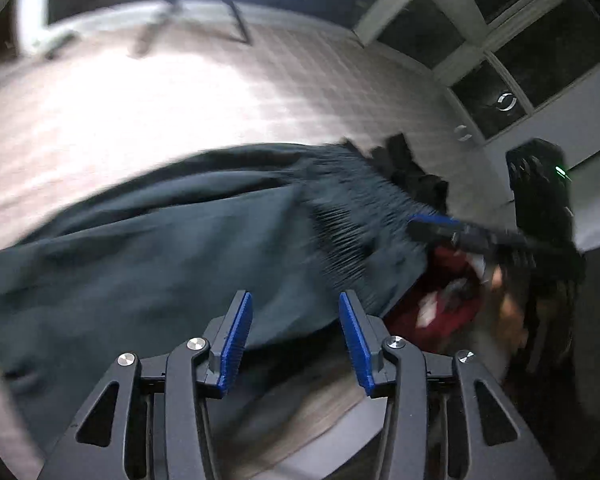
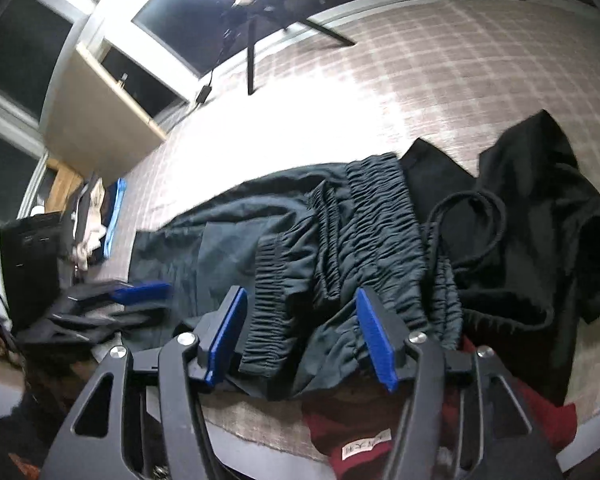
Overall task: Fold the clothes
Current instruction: 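Lift the cuff with the left tool and carry it to the waistband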
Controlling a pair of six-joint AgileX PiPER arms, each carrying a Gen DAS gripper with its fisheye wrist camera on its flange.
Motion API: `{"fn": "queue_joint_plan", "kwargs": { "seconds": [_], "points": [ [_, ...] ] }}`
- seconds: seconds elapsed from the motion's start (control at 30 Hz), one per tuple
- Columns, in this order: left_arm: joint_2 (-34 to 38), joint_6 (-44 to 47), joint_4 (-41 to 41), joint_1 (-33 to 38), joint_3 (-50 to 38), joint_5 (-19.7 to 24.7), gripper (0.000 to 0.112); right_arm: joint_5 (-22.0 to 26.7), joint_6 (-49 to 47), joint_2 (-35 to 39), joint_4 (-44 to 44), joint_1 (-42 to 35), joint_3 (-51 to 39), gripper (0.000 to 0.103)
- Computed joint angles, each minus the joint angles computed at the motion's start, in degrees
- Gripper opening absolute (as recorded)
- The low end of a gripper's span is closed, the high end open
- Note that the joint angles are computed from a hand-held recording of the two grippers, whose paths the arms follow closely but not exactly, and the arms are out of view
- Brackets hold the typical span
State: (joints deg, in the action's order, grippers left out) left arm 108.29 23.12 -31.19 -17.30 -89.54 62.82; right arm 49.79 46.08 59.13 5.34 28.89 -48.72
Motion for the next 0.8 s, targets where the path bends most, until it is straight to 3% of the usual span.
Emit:
{"fn": "queue_joint_plan", "kwargs": {
  "seconds": [0.07, 0.3, 0.47, 0.6, 0.63, 0.67, 0.7, 0.8],
  "points": [
    [-6.1, 3.3, 3.5, 4.8, 6.9, -1.8, 0.052, -2.5, -1.9, 1.0, 3.0, 1.2, 1.4, 0.057],
    [-15.2, 13.8, 5.1, 20.0, 20.8, -3.4, 0.051, 1.9, 14.3, 10.3, -7.3, 17.3, -3.8, 0.057],
    [-16.9, 24.3, 1.6, 18.6, 27.3, -7.0, 0.051, 11.6, 21.0, 23.2, -14.0, 23.9, -12.3, 0.057],
    [-19.3, 30.2, 1.3, 13.1, 32.5, -9.3, 0.051, 9.9, 23.6, 21.6, -13.5, 22.4, -10.8, 0.056],
    [-19.8, 31.3, 1.5, 11.8, 33.6, -10.1, 0.05, 8.8, 24.5, 20.1, -13.8, 22.3, -9.9, 0.053],
    [-20.1, 32.3, 1.6, 10.9, 34.6, -11.1, 0.049, 8.8, 24.8, 19.0, -13.8, 22.1, -9.6, 0.035],
    [-19.8, 32.8, 1.7, 9.9, 35.3, -12.2, 0.04, 9.0, 25.0, 18.0, -13.9, 21.9, -9.4, 0.029],
    [-17.4, 32.9, 1.8, 8.1, 35.5, -13.6, 0.012, 9.6, 24.3, 15.7, -13.4, 20.8, -9.6, 0.028]
  ]
}}
